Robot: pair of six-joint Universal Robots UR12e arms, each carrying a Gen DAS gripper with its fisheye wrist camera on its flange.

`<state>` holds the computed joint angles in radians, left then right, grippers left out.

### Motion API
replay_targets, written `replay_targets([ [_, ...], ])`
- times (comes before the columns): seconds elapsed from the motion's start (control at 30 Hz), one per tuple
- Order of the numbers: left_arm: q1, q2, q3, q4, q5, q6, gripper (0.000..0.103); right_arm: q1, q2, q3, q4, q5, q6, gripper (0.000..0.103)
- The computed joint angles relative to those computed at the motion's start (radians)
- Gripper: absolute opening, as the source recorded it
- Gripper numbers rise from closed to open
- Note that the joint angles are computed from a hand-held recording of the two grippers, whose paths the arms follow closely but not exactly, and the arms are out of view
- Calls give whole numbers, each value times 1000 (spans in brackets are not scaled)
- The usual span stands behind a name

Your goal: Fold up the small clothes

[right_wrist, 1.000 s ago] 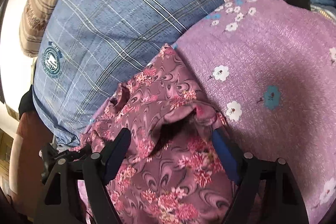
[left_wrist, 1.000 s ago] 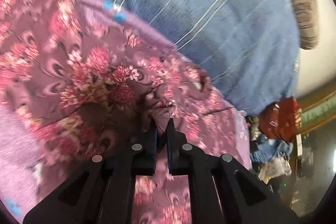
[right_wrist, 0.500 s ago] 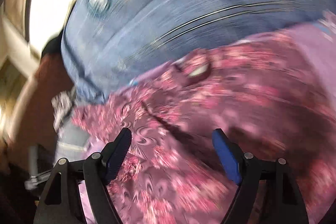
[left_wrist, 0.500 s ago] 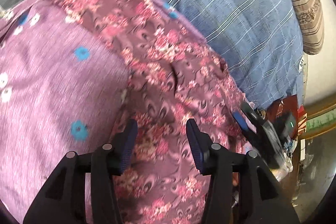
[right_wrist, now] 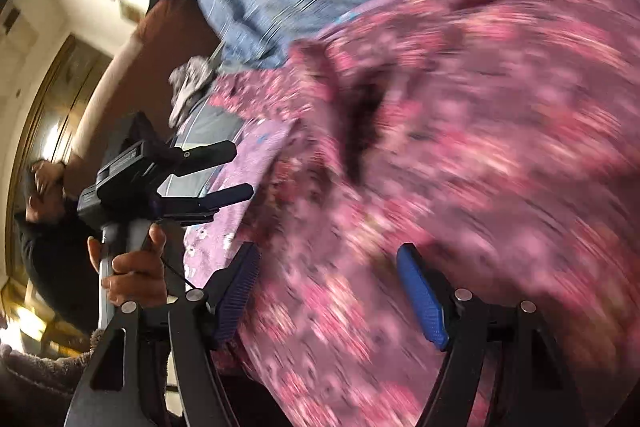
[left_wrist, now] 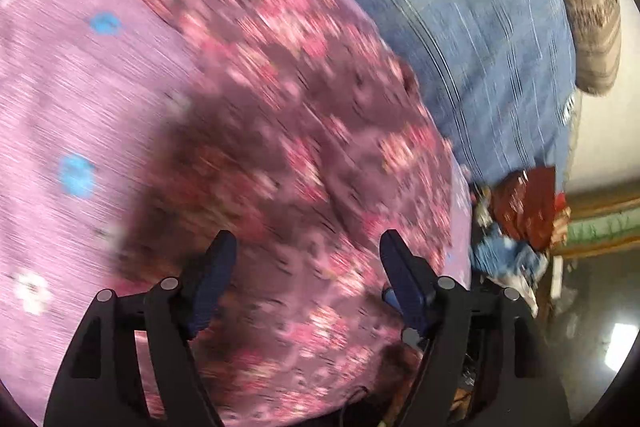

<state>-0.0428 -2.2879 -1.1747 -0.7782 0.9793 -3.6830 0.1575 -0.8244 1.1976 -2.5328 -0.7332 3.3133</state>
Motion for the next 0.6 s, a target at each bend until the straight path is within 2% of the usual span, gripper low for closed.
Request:
replay_targets([
  [0.07, -16, -11, 32, -54, 17, 36, 74, -22, -34, 81, -116, -42, 91, 75],
  [0.17, -35, -21, 63, -73, 62, 38, 74, -58, -65, 175, -290, -101, 263, 75],
  [0.23, -48, -33, 92, -101, 74, 43, 74, -84, -67, 211, -419, -125, 392, 74],
  [0.3, -66, -54, 147, -157, 106, 70, 76, -102, -57, 220, -502, -131, 488, 74],
  [0.43, -111, -122, 305, -293, 269, 86, 79, -108, -8, 178, -603, -143, 649, 74],
  [0.53, -144, -190, 441, -395, 479, 79, 78, -101, 8, 156, -655, -201, 712, 74],
  [0.57, -151, -209, 474, -414, 551, 77, 73, -99, 12, 148, -654, -224, 738, 74],
  [0.6, -151, -218, 486, -410, 598, 70, 62, -97, 16, 143, -653, -246, 765, 70],
])
